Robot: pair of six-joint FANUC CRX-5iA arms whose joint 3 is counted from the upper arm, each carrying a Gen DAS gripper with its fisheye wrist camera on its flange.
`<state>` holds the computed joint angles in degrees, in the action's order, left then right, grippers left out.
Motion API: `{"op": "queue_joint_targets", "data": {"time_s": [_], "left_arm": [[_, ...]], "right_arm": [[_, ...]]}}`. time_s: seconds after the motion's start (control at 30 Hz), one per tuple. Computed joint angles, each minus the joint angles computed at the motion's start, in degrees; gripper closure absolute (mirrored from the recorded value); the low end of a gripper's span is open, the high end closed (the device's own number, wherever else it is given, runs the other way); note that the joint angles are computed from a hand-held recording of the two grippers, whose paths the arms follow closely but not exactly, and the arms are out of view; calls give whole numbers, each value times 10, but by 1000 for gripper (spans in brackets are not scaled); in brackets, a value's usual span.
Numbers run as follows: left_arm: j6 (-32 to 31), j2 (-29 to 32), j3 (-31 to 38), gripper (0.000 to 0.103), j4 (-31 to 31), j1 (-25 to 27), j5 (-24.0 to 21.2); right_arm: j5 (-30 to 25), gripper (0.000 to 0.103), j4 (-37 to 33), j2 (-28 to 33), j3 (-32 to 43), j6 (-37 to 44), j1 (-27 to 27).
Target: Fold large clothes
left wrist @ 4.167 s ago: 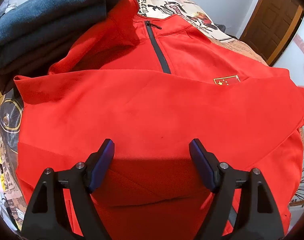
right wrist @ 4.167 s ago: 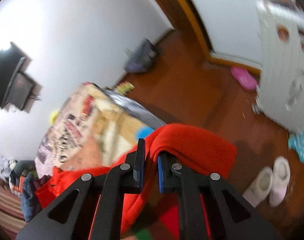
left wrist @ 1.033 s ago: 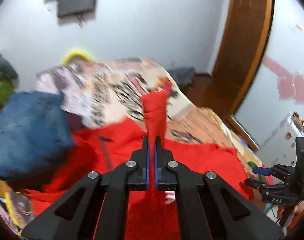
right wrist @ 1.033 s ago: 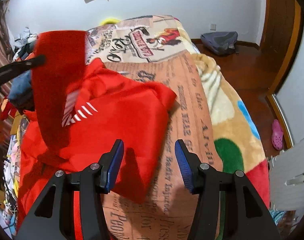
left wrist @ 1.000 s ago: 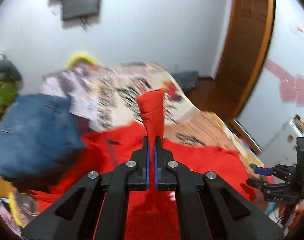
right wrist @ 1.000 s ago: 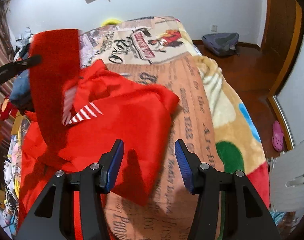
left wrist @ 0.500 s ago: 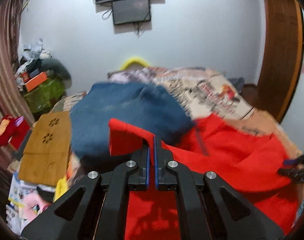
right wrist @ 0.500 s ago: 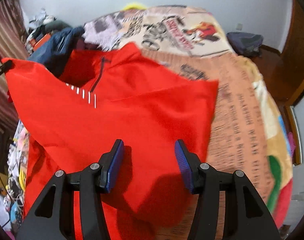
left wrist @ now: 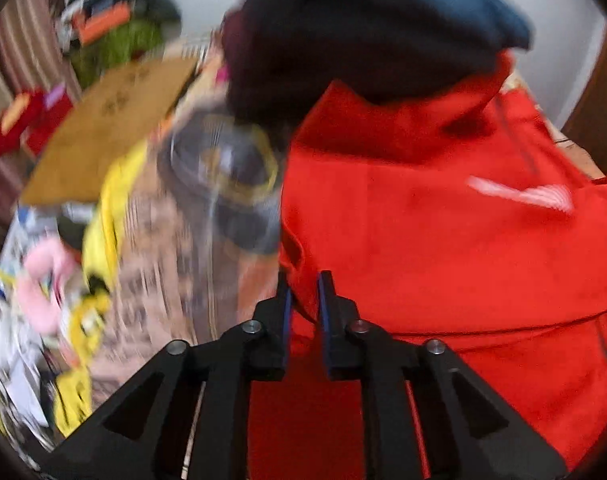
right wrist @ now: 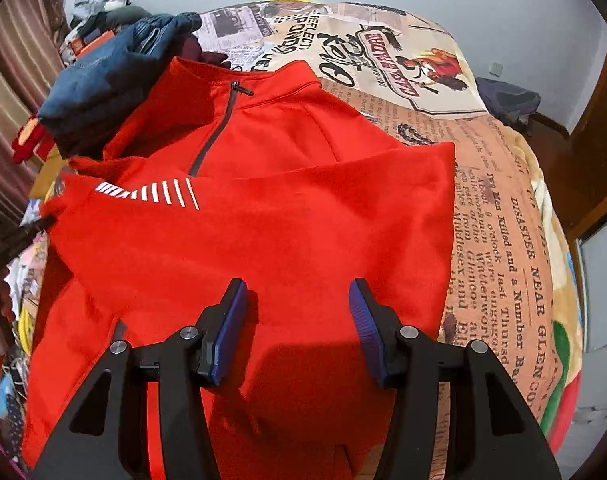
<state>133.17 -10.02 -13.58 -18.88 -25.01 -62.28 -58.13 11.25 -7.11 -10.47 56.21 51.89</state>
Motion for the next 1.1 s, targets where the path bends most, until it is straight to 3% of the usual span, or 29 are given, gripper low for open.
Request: {"op": "queue_joint_targets", "data": {"time_s": [0.07,0.13,0.2,0.3,0.37,0.43,0.67,0.87,0.97,1.1], "left_arm": [[-2,-17,-34,83,33,20,30],[3,-21,-36,83,32,17,31],[8,-10,-17,78,11,1,2],[23,22,38,56,-59,-51,-85],[23,35,66,54,-94,-78,-120],[16,34,78,54,-103,-89,-127],[-19,39,124,49,-89,-83,-73],[-57,96,196,48,-68,-75,-32],[-90,121,215,48,-43,-55,-3],[-135,170,258,48,-44,-53,3]], "right_arm": [[0,53,8,0,-3,-5,4],[3,52,17,0,-7,-9,7],[1,52,24,1,-8,-9,10],[-11,52,22,5,0,-2,11],[-18,52,10,7,9,9,7],[-21,52,-4,7,17,22,1],[-15,52,-25,13,47,40,-26],[3,52,-23,37,90,62,-45],[7,52,-38,67,130,93,-62],[-15,52,-85,124,201,141,-90]]}}
